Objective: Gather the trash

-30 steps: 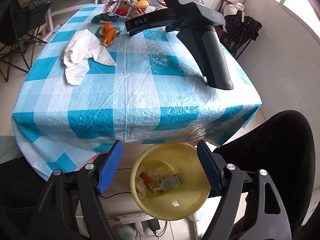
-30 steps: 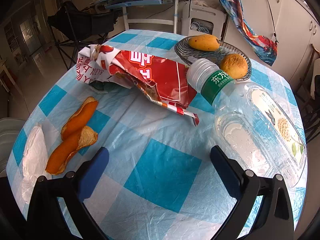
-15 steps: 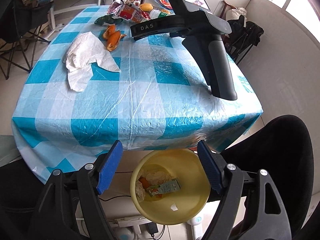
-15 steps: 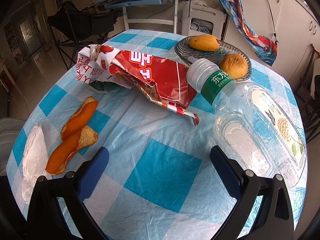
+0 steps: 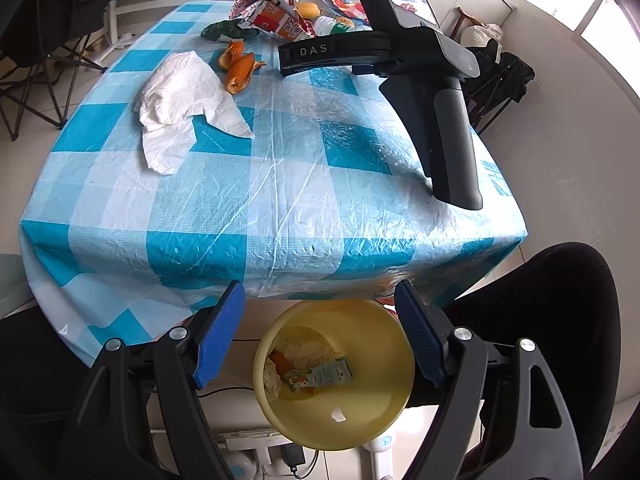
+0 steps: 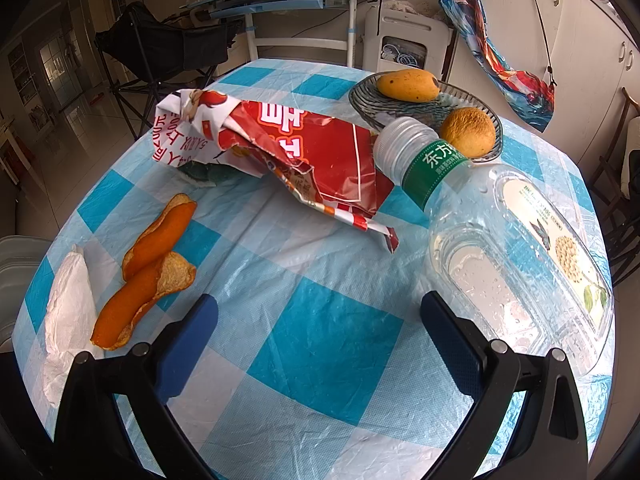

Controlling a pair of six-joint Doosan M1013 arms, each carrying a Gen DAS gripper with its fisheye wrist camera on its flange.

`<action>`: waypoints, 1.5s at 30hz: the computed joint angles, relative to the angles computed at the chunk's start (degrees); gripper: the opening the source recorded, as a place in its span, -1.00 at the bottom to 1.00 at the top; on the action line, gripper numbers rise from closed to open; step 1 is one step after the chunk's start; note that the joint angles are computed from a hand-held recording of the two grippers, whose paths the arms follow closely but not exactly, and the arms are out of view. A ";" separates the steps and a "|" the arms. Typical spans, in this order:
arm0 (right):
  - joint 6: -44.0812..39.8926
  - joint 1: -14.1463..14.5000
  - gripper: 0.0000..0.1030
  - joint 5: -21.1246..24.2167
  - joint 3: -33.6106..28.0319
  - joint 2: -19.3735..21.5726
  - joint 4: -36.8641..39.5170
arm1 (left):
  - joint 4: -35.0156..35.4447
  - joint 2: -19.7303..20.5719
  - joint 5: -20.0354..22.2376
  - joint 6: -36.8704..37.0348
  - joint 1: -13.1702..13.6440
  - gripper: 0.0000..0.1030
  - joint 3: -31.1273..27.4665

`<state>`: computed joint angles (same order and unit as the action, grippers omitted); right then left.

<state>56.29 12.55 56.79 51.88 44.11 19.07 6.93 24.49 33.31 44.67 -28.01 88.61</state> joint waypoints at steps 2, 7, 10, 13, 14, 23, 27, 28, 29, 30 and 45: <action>0.01 0.00 0.88 0.00 0.01 -0.01 -0.01 | 0.04 0.02 0.06 0.10 -0.05 0.42 -0.05; 0.02 0.01 0.88 0.02 -0.03 0.02 -0.01 | 0.13 -0.11 -0.13 -0.43 0.08 0.42 0.10; 0.06 0.03 0.88 0.05 -0.16 0.10 -0.03 | 0.08 -0.15 -0.19 -0.50 0.13 0.42 0.14; 0.06 0.02 0.88 0.06 -0.17 0.11 -0.03 | 0.00 -0.13 -0.11 -0.23 0.11 0.42 0.11; 0.04 0.01 0.88 0.04 -0.08 0.04 -0.02 | -0.04 -0.12 -0.07 -0.13 0.10 0.42 0.08; 0.06 0.02 0.88 0.07 -0.16 0.09 -0.04 | -0.05 -0.07 0.01 -0.05 0.07 0.43 0.02; 0.09 0.03 0.88 0.08 -0.16 0.08 -0.05 | -0.04 -0.07 0.00 -0.04 0.07 0.43 0.01; 0.11 0.04 0.88 0.11 -0.23 0.13 -0.06 | 0.10 -0.06 0.00 -0.14 0.07 0.43 0.00; 0.10 0.03 0.88 0.09 -0.15 0.07 -0.05 | 0.27 -0.05 0.02 -0.22 0.06 0.43 0.00; 0.13 0.05 0.88 0.11 -0.25 0.13 -0.08 | 0.50 -0.06 0.08 -0.39 0.06 0.43 0.01; 0.11 0.04 0.88 0.09 -0.20 0.10 -0.07 | 5.64 -1.10 0.17 -4.99 -0.11 0.43 1.03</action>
